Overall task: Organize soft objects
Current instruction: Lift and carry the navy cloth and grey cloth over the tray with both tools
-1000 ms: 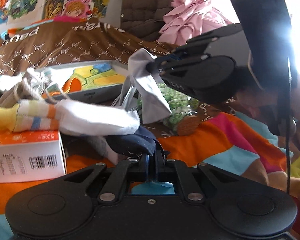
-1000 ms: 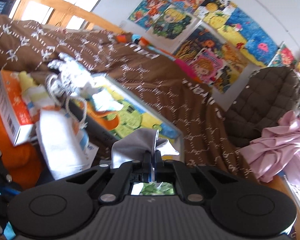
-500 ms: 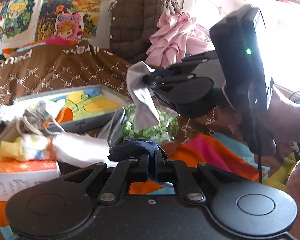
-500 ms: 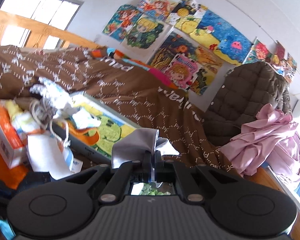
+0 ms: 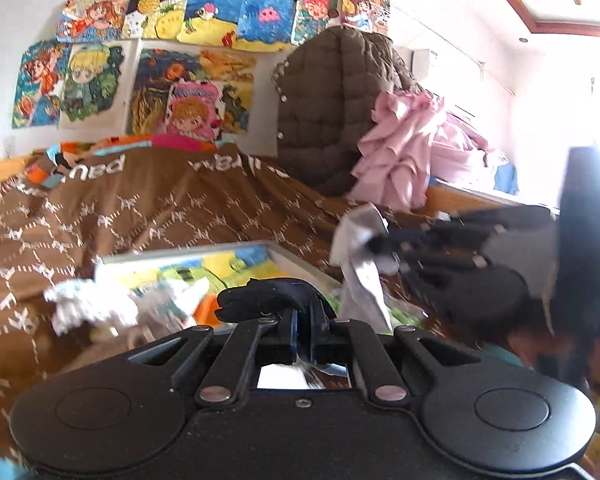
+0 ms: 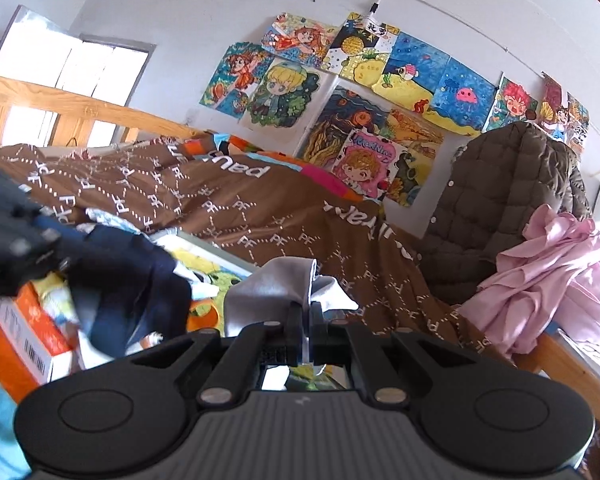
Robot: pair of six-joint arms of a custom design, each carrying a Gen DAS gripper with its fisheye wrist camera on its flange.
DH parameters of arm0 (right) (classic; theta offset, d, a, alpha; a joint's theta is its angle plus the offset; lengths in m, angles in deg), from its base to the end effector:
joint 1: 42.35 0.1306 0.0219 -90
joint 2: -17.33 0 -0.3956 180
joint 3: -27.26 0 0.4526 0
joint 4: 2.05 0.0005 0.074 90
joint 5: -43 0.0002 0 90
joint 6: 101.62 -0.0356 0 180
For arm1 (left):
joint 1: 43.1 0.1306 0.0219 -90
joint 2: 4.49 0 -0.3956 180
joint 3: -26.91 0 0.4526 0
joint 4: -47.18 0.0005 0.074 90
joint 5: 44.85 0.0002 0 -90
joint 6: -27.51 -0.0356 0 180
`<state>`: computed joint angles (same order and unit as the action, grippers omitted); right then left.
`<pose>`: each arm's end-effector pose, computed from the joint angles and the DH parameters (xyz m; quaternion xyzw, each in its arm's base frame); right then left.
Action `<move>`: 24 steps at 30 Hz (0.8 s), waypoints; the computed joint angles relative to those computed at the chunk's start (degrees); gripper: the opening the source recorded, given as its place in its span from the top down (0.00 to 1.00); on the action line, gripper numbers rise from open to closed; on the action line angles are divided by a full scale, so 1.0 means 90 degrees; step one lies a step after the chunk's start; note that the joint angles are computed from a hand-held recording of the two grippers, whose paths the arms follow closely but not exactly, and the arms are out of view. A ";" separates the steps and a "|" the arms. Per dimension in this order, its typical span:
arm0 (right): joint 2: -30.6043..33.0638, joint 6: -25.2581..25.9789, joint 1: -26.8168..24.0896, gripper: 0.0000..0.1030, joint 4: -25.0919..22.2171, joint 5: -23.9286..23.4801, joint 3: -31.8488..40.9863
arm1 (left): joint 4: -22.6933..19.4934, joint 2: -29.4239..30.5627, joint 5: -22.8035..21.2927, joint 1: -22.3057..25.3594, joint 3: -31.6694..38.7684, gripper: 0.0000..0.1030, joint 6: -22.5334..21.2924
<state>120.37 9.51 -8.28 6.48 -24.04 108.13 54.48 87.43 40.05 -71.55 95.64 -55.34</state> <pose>0.5333 0.3433 0.3198 -0.2479 0.7397 -0.0872 0.6195 0.4905 -0.2627 0.3176 0.1210 0.7885 -0.1502 0.5840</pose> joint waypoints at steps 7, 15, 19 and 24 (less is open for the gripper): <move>0.0724 -0.0469 -0.0037 0.97 0.0122 -0.0005 0.0811 | -0.0045 0.0560 0.0168 0.0577 0.0835 0.95 0.0039; 0.1840 -0.0864 -0.0133 0.97 -0.0077 0.0070 0.2180 | -0.0130 0.1528 0.0351 0.1125 0.1894 0.95 -0.0108; 0.2299 -0.1141 -0.0166 0.97 -0.0488 0.0082 0.2849 | -0.0240 0.1844 0.0302 0.1263 0.2105 0.95 -0.0536; 0.2660 -0.1277 -0.0167 0.97 -0.1275 0.0184 0.3429 | -0.0781 0.2076 0.0653 0.1422 0.2362 0.94 -0.0267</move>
